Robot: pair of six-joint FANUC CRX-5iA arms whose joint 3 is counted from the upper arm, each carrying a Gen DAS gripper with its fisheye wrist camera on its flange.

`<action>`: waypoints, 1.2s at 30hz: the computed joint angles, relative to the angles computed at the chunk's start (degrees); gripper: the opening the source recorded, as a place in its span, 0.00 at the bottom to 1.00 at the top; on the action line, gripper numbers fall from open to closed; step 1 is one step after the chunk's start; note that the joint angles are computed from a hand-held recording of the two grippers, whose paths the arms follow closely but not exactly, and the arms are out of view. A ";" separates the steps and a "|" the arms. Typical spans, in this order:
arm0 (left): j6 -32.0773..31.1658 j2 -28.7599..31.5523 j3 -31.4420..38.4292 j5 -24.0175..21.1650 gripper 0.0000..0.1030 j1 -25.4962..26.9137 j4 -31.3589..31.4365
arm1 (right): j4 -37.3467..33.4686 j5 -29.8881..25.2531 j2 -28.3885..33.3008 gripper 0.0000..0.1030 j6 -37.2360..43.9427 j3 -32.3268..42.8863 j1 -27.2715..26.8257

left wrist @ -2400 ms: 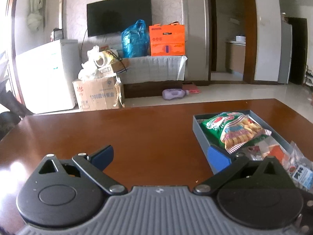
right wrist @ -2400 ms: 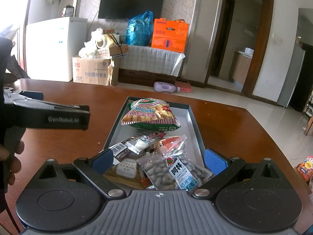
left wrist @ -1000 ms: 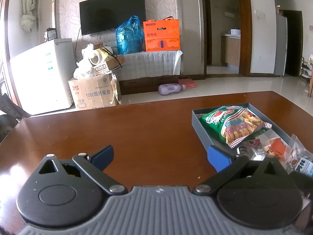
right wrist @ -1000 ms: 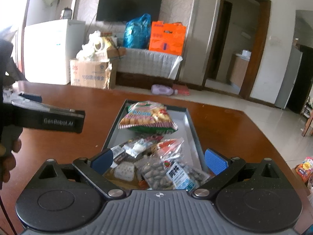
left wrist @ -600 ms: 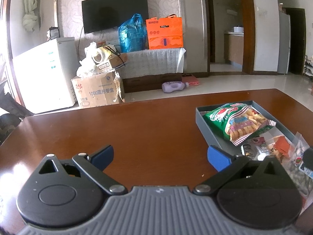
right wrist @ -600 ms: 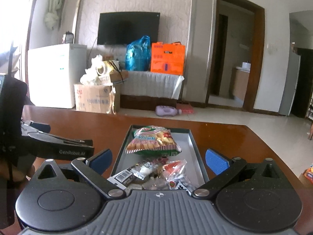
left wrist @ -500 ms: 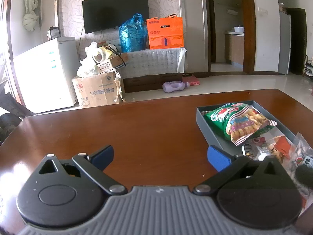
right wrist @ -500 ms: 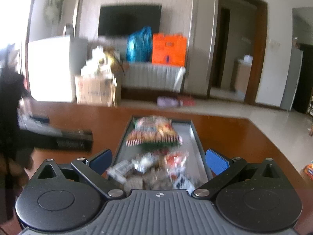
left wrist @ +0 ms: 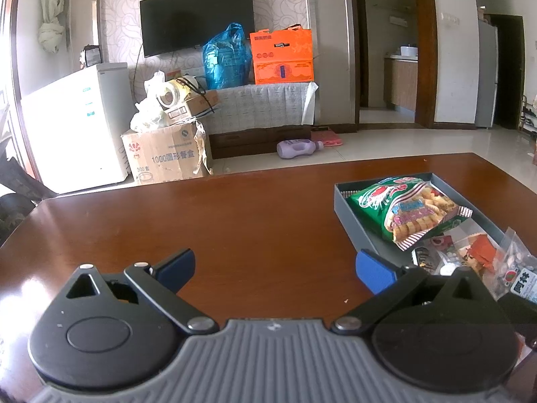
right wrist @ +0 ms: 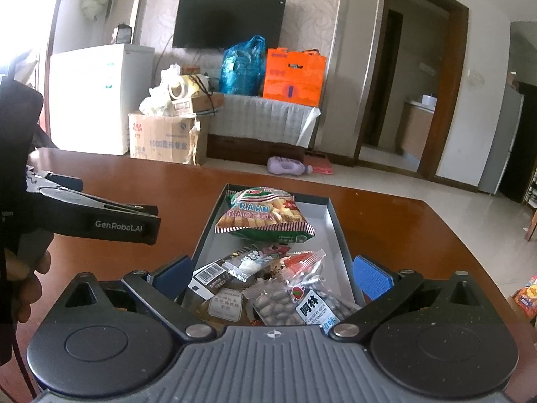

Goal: Organize snacks

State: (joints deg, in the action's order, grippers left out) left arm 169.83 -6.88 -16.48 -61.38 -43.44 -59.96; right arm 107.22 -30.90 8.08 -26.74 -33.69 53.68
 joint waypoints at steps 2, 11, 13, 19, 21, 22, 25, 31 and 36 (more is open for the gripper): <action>0.03 -0.02 0.03 0.02 1.00 0.04 0.10 | -0.05 0.00 -0.02 1.00 0.00 -0.02 0.02; 0.06 -0.17 -0.01 0.10 1.00 -0.05 0.25 | -0.31 -0.08 -0.11 1.00 0.64 -0.04 0.13; 0.33 -0.46 -0.24 0.28 1.00 -0.31 0.03 | -0.63 -0.16 -0.11 1.00 0.75 -0.05 0.24; -0.11 -0.90 -0.94 1.11 1.00 -0.70 -0.73 | -1.33 -0.39 0.00 1.00 1.38 0.04 0.67; -0.19 -0.91 -0.93 1.33 1.00 -0.60 -0.48 | -1.47 -0.60 0.02 1.00 1.53 0.05 0.76; -0.07 -1.23 -1.13 1.89 1.00 -0.26 -0.23 | -1.44 -0.50 -0.01 1.00 1.50 0.04 0.70; 0.63 -1.02 -0.53 0.52 1.00 -0.03 0.21 | -1.44 -0.54 0.01 1.00 1.54 0.06 0.70; 0.87 -2.12 -1.69 2.06 1.00 0.46 -0.02 | -1.93 -0.61 0.12 1.00 1.87 0.21 0.95; 2.20 -3.39 -2.60 3.65 1.00 0.68 -0.53 | -2.38 -0.76 0.18 1.00 2.43 0.29 1.12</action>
State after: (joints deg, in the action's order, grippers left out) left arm 172.03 -10.27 -19.08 -57.73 -42.77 -60.49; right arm 104.85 -31.66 8.27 -24.31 -33.40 54.81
